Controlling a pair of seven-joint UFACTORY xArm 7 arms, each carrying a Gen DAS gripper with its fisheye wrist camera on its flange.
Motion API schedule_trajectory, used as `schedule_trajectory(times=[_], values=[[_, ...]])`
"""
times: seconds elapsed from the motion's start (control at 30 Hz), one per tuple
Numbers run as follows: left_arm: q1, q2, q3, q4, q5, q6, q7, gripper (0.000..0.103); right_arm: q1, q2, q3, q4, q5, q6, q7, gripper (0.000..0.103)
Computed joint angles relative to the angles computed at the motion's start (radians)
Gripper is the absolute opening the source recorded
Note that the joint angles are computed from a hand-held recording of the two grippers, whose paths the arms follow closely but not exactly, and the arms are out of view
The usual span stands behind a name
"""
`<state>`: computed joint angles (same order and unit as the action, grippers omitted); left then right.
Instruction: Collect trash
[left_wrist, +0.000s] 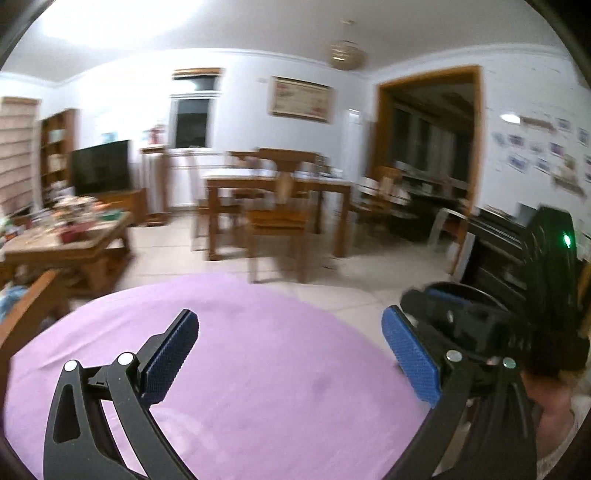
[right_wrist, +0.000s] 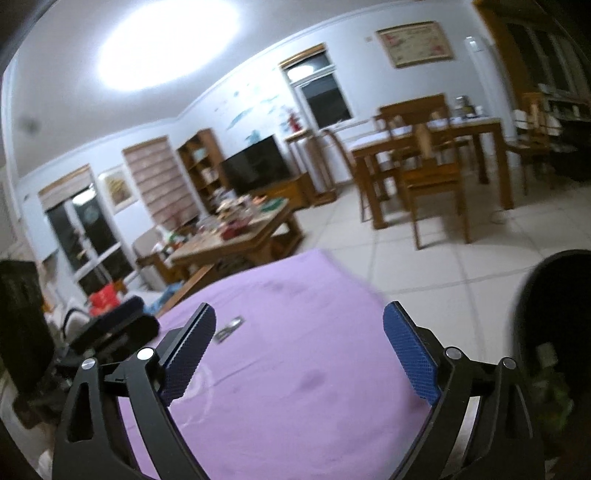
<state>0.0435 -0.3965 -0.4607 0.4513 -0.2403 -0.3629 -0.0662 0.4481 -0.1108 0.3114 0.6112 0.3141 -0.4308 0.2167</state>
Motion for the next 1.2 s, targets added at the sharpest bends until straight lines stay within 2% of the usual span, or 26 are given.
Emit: schedule_trajectory(times=[0.07, 0.13, 0.17, 0.27, 0.4, 0.5, 0.57, 0.6, 0.67, 0.7, 0.87, 0.9, 0.93, 1.17, 1.2], values=[[0.08, -0.06, -0.048, -0.042, -0.053, 0.001, 0.002, 0.098, 0.012, 0.081, 0.06, 0.079, 0.114, -0.002, -0.108, 0.091], [0.154, -0.109, -0.09, -0.069, -0.082, 0.015, -0.011, 0.098, 0.072, 0.165, 0.068, 0.172, 0.228, -0.006, -0.222, 0.091], [0.178, -0.133, -0.091, -0.088, -0.086, 0.019, -0.023, 0.098, 0.116, 0.208, 0.059, 0.219, 0.29, -0.014, -0.282, 0.091], [0.187, -0.155, -0.037, -0.118, -0.052, 0.005, -0.051, 0.098, 0.224, 0.302, 0.012, 0.328, 0.378, -0.035, -0.367, 0.096], [0.223, -0.171, 0.014, -0.152, -0.029, -0.011, -0.072, 0.098, 0.343, 0.407, -0.065, 0.444, 0.425, -0.056, -0.427, 0.096], [0.27, -0.176, 0.002, -0.163, -0.036, -0.02, -0.075, 0.098, 0.426, 0.475, -0.13, 0.512, 0.447, -0.102, -0.467, 0.096], [0.259, -0.16, 0.032, -0.171, -0.024, -0.049, -0.073, 0.098, 0.457, 0.51, -0.156, 0.547, 0.46, -0.133, -0.489, 0.096], [0.264, -0.151, 0.03, -0.171, -0.031, -0.058, -0.071, 0.098, 0.445, 0.511, -0.152, 0.542, 0.44, -0.14, -0.475, 0.096], [0.301, -0.144, -0.014, -0.164, -0.071, -0.055, -0.062, 0.098, 0.43, 0.52, -0.141, 0.532, 0.396, -0.196, -0.437, 0.096], [0.338, -0.144, -0.064, -0.159, -0.103, -0.05, -0.058, 0.098, 0.418, 0.517, -0.136, 0.522, 0.377, -0.213, -0.421, 0.096], [0.473, -0.155, -0.218, -0.148, -0.18, -0.022, -0.062, 0.098, 0.329, 0.48, -0.09, 0.421, 0.221, -0.297, -0.259, 0.098], [0.519, -0.178, -0.271, -0.138, -0.2, 0.025, -0.069, 0.098, 0.322, 0.476, -0.089, 0.414, 0.209, -0.296, -0.247, 0.098], [0.537, -0.189, -0.285, -0.135, -0.194, 0.047, -0.079, 0.098, 0.316, 0.472, -0.088, 0.408, 0.196, -0.29, -0.235, 0.098], [0.481, -0.184, -0.182, -0.158, -0.091, 0.066, -0.146, 0.098, 0.311, 0.451, -0.089, 0.386, 0.192, -0.283, -0.196, 0.098], [0.487, -0.182, -0.184, -0.157, -0.079, 0.07, -0.156, 0.098, 0.311, 0.45, -0.09, 0.386, 0.195, -0.281, -0.192, 0.098]])
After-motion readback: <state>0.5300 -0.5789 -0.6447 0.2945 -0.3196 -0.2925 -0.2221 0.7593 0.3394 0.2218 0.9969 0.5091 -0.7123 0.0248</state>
